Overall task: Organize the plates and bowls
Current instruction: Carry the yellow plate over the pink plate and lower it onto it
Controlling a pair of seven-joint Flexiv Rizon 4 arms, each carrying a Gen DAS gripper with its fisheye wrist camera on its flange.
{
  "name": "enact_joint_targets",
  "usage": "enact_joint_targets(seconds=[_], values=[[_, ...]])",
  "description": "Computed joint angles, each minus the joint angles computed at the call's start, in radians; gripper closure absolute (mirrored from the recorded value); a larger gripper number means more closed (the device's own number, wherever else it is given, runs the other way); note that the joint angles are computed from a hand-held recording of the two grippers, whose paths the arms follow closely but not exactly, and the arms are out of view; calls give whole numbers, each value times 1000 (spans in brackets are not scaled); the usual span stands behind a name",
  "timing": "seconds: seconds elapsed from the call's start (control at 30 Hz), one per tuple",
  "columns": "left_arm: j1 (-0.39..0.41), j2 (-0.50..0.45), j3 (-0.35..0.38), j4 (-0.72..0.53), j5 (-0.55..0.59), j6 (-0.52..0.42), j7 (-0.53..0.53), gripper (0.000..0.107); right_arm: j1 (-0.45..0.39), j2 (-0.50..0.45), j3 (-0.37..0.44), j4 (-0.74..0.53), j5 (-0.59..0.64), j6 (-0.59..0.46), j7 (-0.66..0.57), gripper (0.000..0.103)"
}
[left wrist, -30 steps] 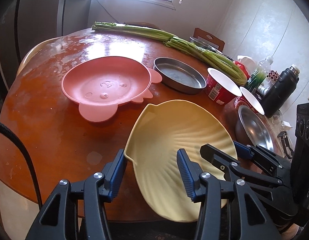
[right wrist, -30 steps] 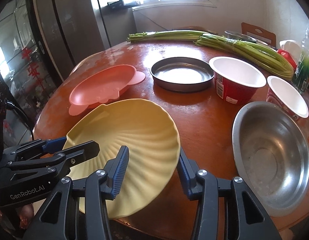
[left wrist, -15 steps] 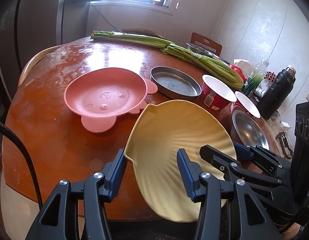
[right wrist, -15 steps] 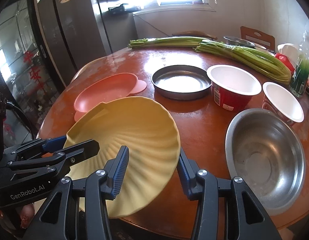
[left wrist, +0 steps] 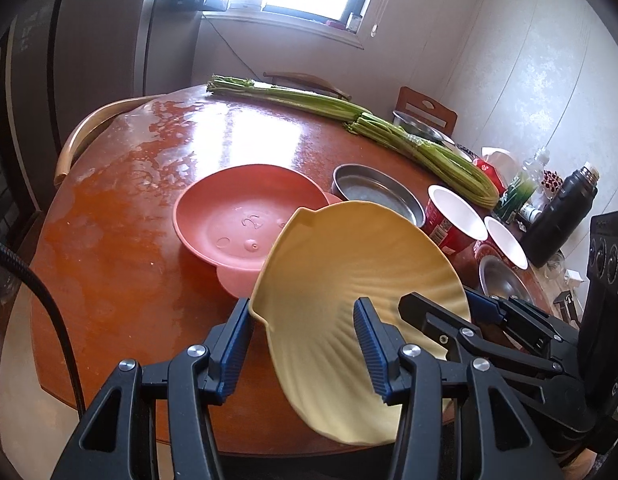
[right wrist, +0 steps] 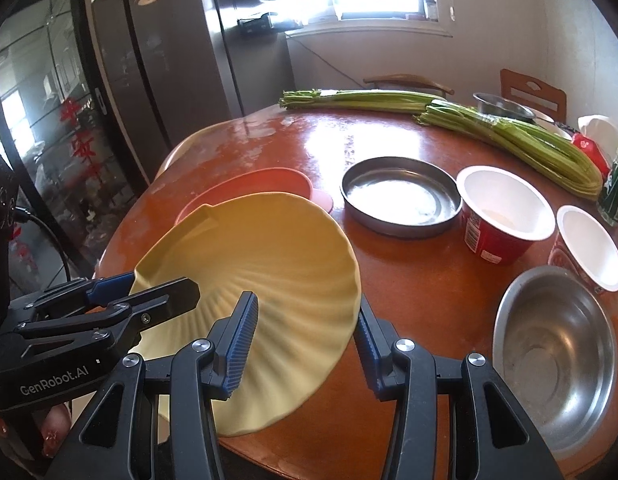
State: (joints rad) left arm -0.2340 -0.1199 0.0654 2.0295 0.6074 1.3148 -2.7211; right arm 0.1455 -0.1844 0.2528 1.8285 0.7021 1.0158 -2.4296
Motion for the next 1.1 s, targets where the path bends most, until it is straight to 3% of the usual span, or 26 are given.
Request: enact_joint_targets(seconds=[0.3,0.5,0.97,1.1], values=[[52,39,12,9,5,-16,16,56,31,-50,28,-79,3,-5,22,53],[97,39,4,-12,-23,-30,88,56,43,-97,48,-139,-2,10,44,53],[123,-62,29,-55,-198,6,314,56,44,-215,87,-215,-86,76,165,53],[101,-91,56,-77,-205,-2,327,56,37,-243,100,-227,-114,81,195,53]])
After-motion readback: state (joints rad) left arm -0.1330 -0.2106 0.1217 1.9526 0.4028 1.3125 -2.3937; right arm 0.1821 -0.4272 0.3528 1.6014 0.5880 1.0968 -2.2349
